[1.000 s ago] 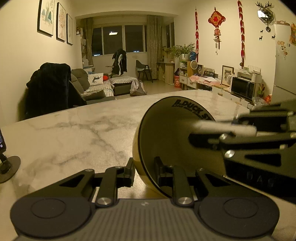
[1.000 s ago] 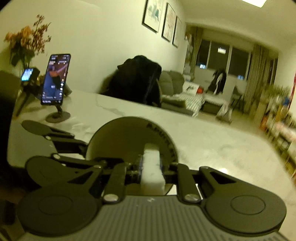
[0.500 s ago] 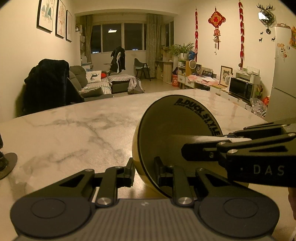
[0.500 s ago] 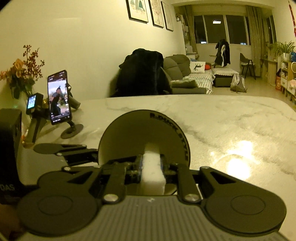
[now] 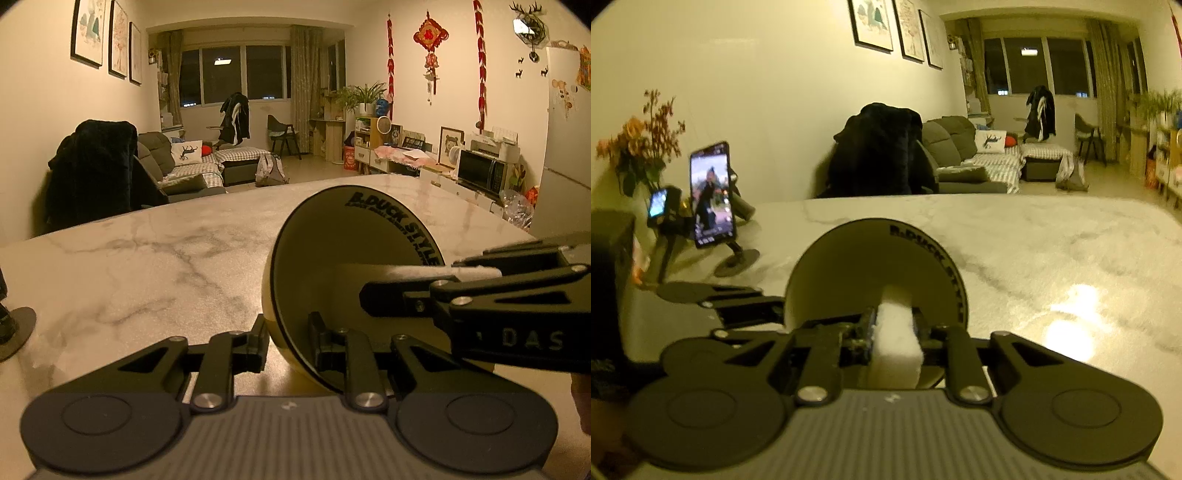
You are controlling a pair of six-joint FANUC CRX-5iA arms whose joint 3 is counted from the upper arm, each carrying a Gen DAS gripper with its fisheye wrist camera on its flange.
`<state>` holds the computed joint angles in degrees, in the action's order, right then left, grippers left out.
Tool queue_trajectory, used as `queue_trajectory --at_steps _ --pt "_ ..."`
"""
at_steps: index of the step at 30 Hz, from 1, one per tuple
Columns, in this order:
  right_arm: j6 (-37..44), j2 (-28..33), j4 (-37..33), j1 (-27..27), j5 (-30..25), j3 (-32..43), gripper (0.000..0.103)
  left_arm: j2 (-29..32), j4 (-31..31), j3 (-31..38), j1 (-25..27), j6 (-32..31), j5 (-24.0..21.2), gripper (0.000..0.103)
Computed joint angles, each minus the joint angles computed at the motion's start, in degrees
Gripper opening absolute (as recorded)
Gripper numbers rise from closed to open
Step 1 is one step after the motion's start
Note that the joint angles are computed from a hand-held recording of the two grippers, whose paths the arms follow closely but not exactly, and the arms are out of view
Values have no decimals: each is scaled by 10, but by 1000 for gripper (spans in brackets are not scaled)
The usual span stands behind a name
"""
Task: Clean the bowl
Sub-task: 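Wipe the bowl interior with the sponge in the right gripper, then rotate the bowl with the left gripper while the right gripper scrubs inside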
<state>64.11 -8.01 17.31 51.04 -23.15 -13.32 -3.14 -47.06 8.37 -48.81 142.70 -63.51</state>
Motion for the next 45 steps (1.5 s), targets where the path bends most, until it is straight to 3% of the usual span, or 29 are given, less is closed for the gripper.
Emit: queue_trajectory --at_steps 3,7,9,16,27,32,36,45 --pt "-8 -2 21 1 8 -6 18 -1 2 -1 2 1 3 23" --pt "-73 -4 134 1 24 -30 18 2 0 1 -1 3 1 23" --pt "-73 -2 150 1 19 -27 18 6 -2 4 -6 6 -2 23" --pt "-62 0 157 4 3 -21 18 6 -2 5 -6 7 -3 23" --pt "27 1 -47 3 -59 38 18 0 13 0 4 1 8 23" --pt "18 -3 -40 7 -58 31 18 -4 19 -3 9 -3 11 23" --pt "-36 -5 44 12 -42 3 18 -2 17 -1 9 -7 8 23" --pt "-44 -6 84 4 -35 8 18 -2 19 -3 11 -10 11 23"
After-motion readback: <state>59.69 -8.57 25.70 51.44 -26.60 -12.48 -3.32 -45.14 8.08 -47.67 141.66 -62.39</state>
